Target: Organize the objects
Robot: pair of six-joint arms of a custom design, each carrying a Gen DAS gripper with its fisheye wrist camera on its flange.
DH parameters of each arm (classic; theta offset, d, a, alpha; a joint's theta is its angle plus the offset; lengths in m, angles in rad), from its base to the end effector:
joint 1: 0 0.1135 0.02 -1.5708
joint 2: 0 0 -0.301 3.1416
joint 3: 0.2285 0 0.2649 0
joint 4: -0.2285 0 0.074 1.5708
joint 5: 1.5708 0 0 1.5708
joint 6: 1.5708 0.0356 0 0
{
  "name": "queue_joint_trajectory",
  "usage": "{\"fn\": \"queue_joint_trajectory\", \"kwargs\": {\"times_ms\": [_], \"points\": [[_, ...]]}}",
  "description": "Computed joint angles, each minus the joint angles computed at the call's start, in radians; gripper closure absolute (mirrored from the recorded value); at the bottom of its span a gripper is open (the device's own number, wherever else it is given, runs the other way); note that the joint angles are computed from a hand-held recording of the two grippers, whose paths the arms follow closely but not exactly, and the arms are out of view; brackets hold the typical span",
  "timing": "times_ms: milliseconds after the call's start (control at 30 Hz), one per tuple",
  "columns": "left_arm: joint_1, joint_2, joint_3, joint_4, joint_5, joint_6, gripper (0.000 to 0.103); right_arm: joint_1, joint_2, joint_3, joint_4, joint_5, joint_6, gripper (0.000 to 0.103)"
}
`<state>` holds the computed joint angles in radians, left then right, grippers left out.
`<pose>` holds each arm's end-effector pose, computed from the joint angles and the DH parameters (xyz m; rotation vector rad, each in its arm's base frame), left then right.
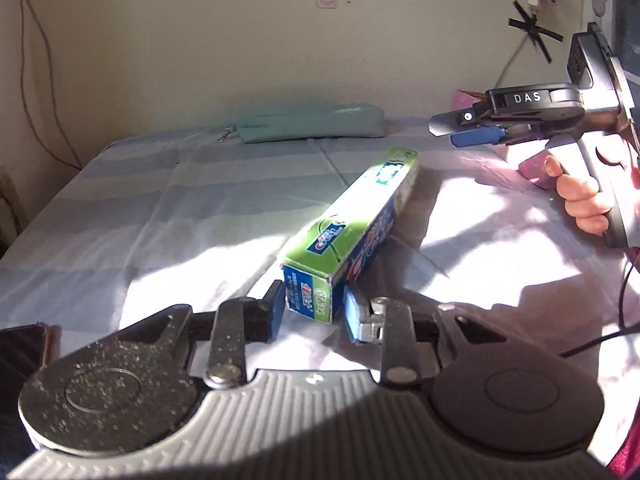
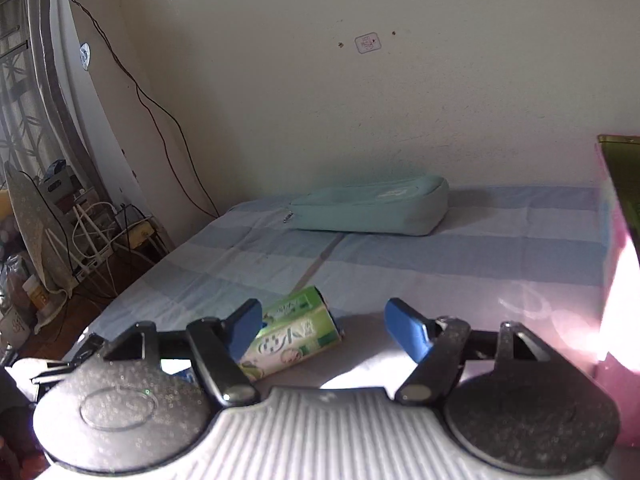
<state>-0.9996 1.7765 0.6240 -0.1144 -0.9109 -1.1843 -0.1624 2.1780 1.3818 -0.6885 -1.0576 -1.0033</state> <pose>0.1695 -0.2118 0.1053 -0.3666 2.1718 0.1972 0.4224 -0.0378 0.1271 -0.9831 2.0582 1.0583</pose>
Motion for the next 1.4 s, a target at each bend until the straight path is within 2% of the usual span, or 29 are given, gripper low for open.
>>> {"fn": "queue_joint_trajectory", "kwargs": {"times_ms": [67, 100, 167, 200, 233, 267, 333, 467, 567, 633, 700, 767, 800, 833, 867, 900, 933, 967, 1067, 1133, 1233, 1300, 1400], "points": [[0.045, -0.017, -0.035, 0.057, 0.016, -0.025, 0.069, 0.068, 0.030, 0.028, 0.008, 0.027, 0.081, 0.032], [0.054, -0.019, -0.044, 0.065, 0.018, -0.073, 0.068, 0.093, 0.051, 0.049, -0.007, 0.041, 0.096, 0.034], [0.088, -0.017, -0.057, 0.113, 0.041, -0.077, 0.063, 0.127, 0.118, 0.107, -0.124, 0.066, 0.044, 0.037], [0.099, -0.011, -0.061, 0.141, 0.050, -0.069, 0.063, 0.125, 0.117, 0.086, -0.112, 0.055, 0.067, 0.037], [0.098, 0.011, -0.037, 0.111, 0.036, -0.092, 0.057, 0.122, 0.109, 0.070, -0.119, 0.056, 0.049, 0.037], [0.112, 0.024, -0.023, 0.108, 0.031, -0.062, 0.050, 0.110, 0.107, 0.072, -0.173, 0.059, -0.026, 0.038], [0.109, 0.037, -0.006, 0.097, 0.021, -0.042, 0.046, 0.074, 0.115, 0.081, -0.281, 0.064, -0.182, 0.036], [0.099, 0.012, -0.036, 0.184, 0.013, 0.003, 0.033, -0.019, 0.115, 0.057, -0.415, 0.117, -0.493, 0.029], [0.109, 0.010, -0.049, 0.247, 0.012, 0.049, 0.019, -0.075, 0.052, -0.047, -0.357, 0.129, -0.662, 0.028], [0.108, 0.020, -0.014, 0.178, -0.020, 0.033, 0.010, -0.086, -0.020, -0.164, -0.208, 0.106, -0.687, 0.028], [0.108, 0.013, -0.024, 0.212, -0.047, 0.068, 0.010, -0.082, -0.072, -0.250, -0.068, 0.084, -0.665, 0.027], [0.142, 0.009, -0.068, 0.362, 0.001, 0.174, 0.013, -0.064, -0.081, -0.274, -0.007, 0.079, -0.638, 0.027], [0.156, 0.030, -0.060, 0.384, 0.015, 0.199, 0.012, -0.052, -0.083, -0.279, 0.016, 0.086, -0.611, 0.033], [0.145, 0.053, -0.034, 0.358, -0.012, 0.189, 0.012, -0.038, -0.083, -0.278, 0.028, 0.098, -0.588, 0.039], [0.144, 0.054, -0.023, 0.347, -0.012, 0.185, 0.014, -0.033, -0.099, -0.307, 0.103, 0.103, -0.529, 0.044], [0.144, 0.043, -0.022, 0.347, -0.006, 0.175, 0.017, -0.033, -0.107, -0.317, 0.127, 0.101, -0.498, 0.045], [0.137, 0.025, -0.024, 0.350, -0.010, 0.165, 0.026, -0.040, -0.113, -0.323, 0.142, 0.096, -0.479, 0.045], [0.133, 0.007, -0.026, 0.370, -0.010, 0.179, 0.030, -0.057, -0.115, -0.320, 0.141, 0.090, -0.478, 0.045], [0.126, -0.011, 0.018, 0.434, -0.020, 0.277, 0.030, -0.148, -0.117, -0.273, 0.034, 0.022, -0.566, 0.047], [0.133, 0.020, 0.099, 0.491, -0.011, 0.399, 0.030, -0.213, -0.130, -0.249, 0.012, -0.031, -0.584, 0.047], [0.153, 0.103, 0.263, 0.562, 0.021, 0.604, 0.029, -0.292, -0.146, -0.218, 0.110, -0.110, -0.486, 0.047], [0.178, 0.171, 0.394, 0.575, 0.083, 0.702, 0.030, -0.330, -0.139, -0.193, 0.234, -0.136, -0.370, 0.047], [0.194, 0.293, 0.610, 0.554, 0.145, 0.814, 0.030, -0.366, -0.098, -0.142, 0.472, -0.120, -0.144, 0.047]]}}
